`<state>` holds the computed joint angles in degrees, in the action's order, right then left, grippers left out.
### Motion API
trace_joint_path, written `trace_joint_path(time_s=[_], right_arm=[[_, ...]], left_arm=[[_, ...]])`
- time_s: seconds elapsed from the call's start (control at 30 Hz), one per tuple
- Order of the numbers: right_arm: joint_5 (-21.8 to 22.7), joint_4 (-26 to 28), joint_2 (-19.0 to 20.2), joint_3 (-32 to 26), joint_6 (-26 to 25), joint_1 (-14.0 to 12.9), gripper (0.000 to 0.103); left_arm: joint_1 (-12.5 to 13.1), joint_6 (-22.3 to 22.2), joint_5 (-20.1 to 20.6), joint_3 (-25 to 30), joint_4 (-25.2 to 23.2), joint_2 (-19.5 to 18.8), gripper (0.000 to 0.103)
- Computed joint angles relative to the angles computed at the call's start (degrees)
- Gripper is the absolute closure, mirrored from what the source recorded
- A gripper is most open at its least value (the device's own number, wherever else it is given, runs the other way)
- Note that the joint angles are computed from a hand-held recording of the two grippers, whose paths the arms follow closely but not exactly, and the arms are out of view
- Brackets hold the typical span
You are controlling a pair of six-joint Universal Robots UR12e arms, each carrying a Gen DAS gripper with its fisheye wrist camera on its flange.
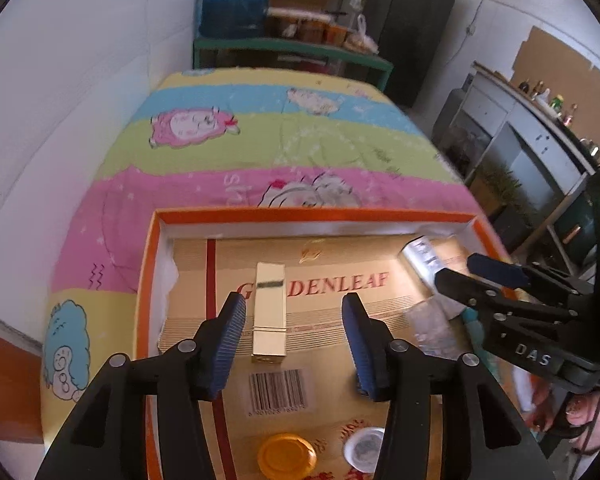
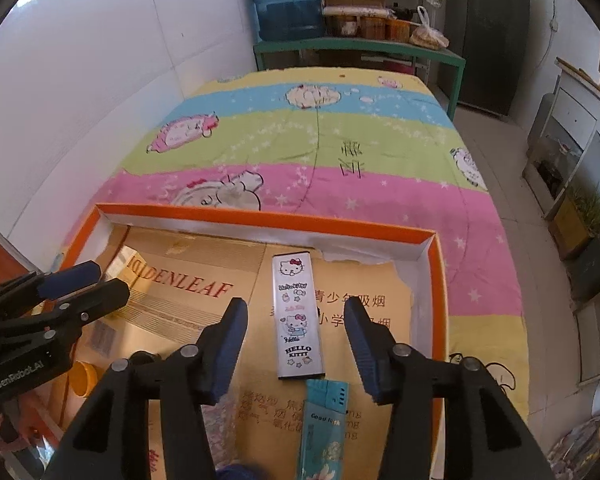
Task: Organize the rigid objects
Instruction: 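Open both tools to drop the gold box and Hello Kitty box into the tray, then withdraw both tools from the tray toward the red and orange caps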
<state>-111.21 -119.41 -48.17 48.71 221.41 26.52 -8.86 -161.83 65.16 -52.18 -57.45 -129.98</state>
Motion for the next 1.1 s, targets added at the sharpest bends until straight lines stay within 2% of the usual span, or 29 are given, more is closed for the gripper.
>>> trace_joint_path(time_s=[0.23,0.43,0.57,0.7,0.87,1.0,1.1], right_arm=[[-1.6,-0.9,-1.0,0.8,1.1,0.7,0.053],[-2.3,-1.6,-2.2,2.1,2.1,1.4,0.053],[-2.2,-4.1,-3.4,3.5,1.8,2.3,0.053],[-1.2,-8.2,-5.0,5.9,1.4,3.6,0.053],[-1.2,-11.8,-6.3,8.2,2.4,5.5,0.053],[-4.1,-12.4,-6.7,9.0,3.5,7.3,0.053],[-8.1,-11.4,-6.7,9.1,4.4,9.0,0.053]], left_arm=[[0.7,-0.3,-2.3,-3.7,3.8,3.0,0.051],[1.5,0.0,-5.0,-6.7,4.6,5.5,0.051],[2.3,-0.4,-6.3,-10.4,8.3,7.8,0.051],[3.5,-0.4,-8.6,-14.7,12.2,10.7,0.031],[4.7,1.7,-10.8,-19.9,14.9,14.1,0.029],[5.7,2.6,-12.4,-24.2,16.5,16.9,0.029],[6.5,2.7,-13.7,-27.1,17.5,18.7,0.029]])
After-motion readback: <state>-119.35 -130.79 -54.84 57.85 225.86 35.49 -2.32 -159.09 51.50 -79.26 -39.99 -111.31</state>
